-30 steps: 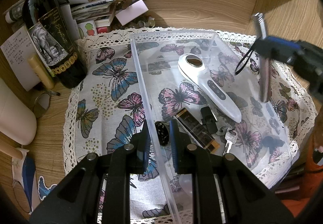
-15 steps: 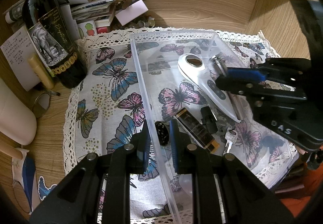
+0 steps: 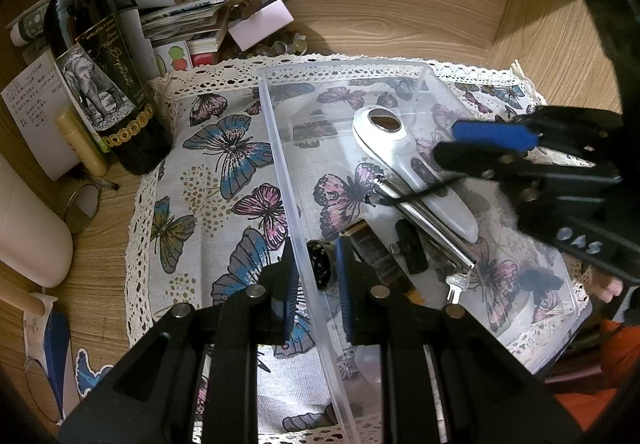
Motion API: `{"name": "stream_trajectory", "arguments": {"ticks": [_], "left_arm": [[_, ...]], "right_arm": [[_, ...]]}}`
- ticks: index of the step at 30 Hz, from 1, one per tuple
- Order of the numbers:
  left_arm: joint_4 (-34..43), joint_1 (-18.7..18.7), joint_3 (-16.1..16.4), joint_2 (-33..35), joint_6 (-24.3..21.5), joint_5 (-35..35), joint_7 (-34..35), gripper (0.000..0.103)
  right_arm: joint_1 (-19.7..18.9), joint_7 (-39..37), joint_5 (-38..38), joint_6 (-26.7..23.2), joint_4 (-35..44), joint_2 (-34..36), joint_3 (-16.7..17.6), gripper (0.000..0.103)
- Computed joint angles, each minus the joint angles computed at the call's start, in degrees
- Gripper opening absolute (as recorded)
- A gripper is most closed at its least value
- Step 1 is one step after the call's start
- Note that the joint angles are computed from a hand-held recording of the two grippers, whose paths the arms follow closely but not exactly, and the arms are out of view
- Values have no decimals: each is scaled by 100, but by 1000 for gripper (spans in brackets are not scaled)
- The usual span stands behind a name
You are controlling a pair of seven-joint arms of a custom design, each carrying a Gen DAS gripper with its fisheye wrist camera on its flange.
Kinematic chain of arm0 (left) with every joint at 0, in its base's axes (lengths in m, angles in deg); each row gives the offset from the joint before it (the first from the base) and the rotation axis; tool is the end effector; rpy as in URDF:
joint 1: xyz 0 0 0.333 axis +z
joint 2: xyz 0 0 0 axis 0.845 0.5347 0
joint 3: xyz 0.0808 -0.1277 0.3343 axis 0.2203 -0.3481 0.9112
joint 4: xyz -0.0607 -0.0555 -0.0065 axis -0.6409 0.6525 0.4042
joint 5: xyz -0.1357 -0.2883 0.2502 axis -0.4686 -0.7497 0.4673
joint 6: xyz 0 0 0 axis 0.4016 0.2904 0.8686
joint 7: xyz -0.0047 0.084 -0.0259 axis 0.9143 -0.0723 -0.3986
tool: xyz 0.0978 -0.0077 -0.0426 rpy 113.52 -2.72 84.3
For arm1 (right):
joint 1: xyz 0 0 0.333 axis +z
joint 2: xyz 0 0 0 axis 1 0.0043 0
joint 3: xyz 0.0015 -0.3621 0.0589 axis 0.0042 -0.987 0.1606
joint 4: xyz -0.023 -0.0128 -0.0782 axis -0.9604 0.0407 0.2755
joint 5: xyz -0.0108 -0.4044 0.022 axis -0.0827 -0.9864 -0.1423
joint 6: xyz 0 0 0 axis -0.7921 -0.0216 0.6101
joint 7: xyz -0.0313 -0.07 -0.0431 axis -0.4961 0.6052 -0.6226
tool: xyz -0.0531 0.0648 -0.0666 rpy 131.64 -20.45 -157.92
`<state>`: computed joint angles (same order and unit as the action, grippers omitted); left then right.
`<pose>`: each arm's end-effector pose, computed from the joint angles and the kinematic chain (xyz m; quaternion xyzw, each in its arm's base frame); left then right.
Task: Organize rigid objects
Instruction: 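Carry the silver cylinder into the clear box and release it beside the wand, then grasp the black T-shaped adapter on the tablecloth with the right gripper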
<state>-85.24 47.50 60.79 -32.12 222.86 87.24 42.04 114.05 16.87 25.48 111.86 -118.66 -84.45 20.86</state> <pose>0.4457 -0.2610 0.4630 -0.5796 0.7554 -0.2562 0.1667 0.4756 0.2582 0.4701 -0.8252 0.4439 -0.1880 0.2944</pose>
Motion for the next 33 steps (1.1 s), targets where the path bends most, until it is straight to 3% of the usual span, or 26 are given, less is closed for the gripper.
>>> {"name": "stream_trajectory", "arguments": {"ticks": [7, 13, 17, 20, 24, 33], "left_arm": [[2, -1, -1, -2, -3, 11, -4, 17], [-9, -6, 5, -7, 12, -7, 13, 17], [-11, 7, -7, -10, 13, 19, -10, 17], [-10, 9, -11, -12, 11, 26, -18, 17], [-10, 2, -6, -11, 10, 15, 1, 17], [13, -73, 52, 7, 12, -300, 261, 17]], "right_arm": [[-53, 394, -245, 477, -467, -545, -115, 38], [-950, 1500, -1227, 657, -989, -1137, 373, 41], [-1193, 1979, -1541, 505, -1292, -1432, 410, 42], [-1092, 2227, -1652, 395, -1513, -1562, 245, 42], [-674, 2365, -1571, 277, -1788, -1630, -179, 42], [367, 1798, -725, 27, -1957, -1369, -981, 42]]}}
